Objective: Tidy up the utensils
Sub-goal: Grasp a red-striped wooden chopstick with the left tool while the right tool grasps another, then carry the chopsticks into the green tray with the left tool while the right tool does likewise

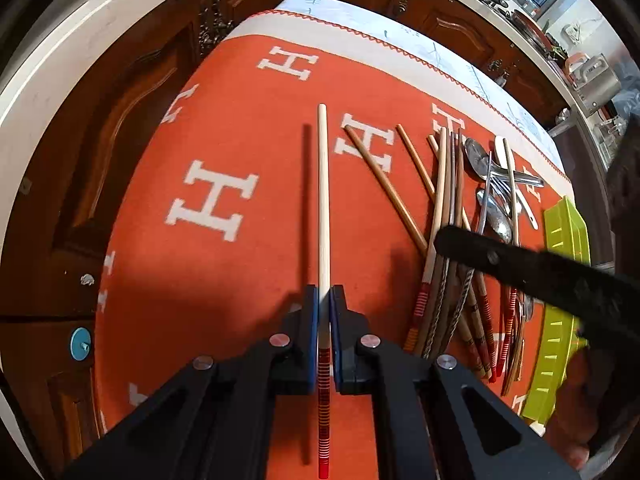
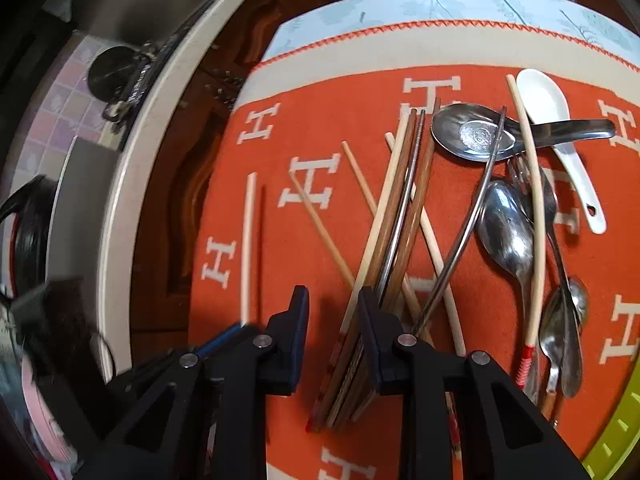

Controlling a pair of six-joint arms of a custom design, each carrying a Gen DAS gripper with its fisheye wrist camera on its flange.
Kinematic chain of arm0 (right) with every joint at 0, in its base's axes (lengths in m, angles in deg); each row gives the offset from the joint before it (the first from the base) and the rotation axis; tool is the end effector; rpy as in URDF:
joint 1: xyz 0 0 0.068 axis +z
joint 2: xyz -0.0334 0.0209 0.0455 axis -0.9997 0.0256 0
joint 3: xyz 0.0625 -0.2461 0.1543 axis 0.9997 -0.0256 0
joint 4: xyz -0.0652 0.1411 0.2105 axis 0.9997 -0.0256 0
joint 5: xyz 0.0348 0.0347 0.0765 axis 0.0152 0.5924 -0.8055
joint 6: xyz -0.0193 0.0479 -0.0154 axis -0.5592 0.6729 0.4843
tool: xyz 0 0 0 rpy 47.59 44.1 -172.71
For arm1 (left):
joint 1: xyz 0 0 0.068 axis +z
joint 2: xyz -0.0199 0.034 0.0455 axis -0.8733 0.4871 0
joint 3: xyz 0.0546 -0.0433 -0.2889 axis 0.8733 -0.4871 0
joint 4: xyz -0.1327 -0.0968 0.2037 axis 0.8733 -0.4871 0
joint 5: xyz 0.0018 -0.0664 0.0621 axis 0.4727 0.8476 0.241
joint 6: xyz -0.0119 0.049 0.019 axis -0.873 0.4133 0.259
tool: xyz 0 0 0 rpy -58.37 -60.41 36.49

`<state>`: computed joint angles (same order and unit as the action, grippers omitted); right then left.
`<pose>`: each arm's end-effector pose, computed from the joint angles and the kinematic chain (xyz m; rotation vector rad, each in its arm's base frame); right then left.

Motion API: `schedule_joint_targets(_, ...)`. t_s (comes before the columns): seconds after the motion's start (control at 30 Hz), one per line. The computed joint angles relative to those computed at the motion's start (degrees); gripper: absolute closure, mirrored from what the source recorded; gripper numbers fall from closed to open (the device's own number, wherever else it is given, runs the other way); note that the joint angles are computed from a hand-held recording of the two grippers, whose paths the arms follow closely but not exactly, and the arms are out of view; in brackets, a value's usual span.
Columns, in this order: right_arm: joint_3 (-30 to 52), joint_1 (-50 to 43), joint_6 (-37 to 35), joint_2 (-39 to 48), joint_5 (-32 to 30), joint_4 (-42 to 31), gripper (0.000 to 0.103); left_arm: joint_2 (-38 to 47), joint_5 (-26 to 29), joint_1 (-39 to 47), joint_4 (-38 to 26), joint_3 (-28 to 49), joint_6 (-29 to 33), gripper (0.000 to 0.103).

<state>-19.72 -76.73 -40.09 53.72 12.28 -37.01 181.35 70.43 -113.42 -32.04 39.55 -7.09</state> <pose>0.2620 0.0690 0.2256 0.1307 2.9084 0.6788 0.1958 -0.2517 0.2314 -0.1245 2.8573 -0.3546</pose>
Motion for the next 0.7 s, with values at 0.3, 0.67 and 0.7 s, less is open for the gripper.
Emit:
schedule_joint_targets(0.3,1.7,-0.4,2.0,5.1,2.4,2.3,0.079,-0.9,0.8,0.6,1.8,-1.4,0.5,0.100)
schedule_joint_targets(0.67,4.1,2.0,3.8,5.3,4.2,2.6,0.081,-1.3,1.8,1.7,3.0,-2.4,1.4,0.099)
schedule_joint_targets(0.7,4.0,2.0,3.8,5.1,4.0,2.6,0.081,-1.4,1.8,1.7,3.2,-2.4,1.5,0.099)
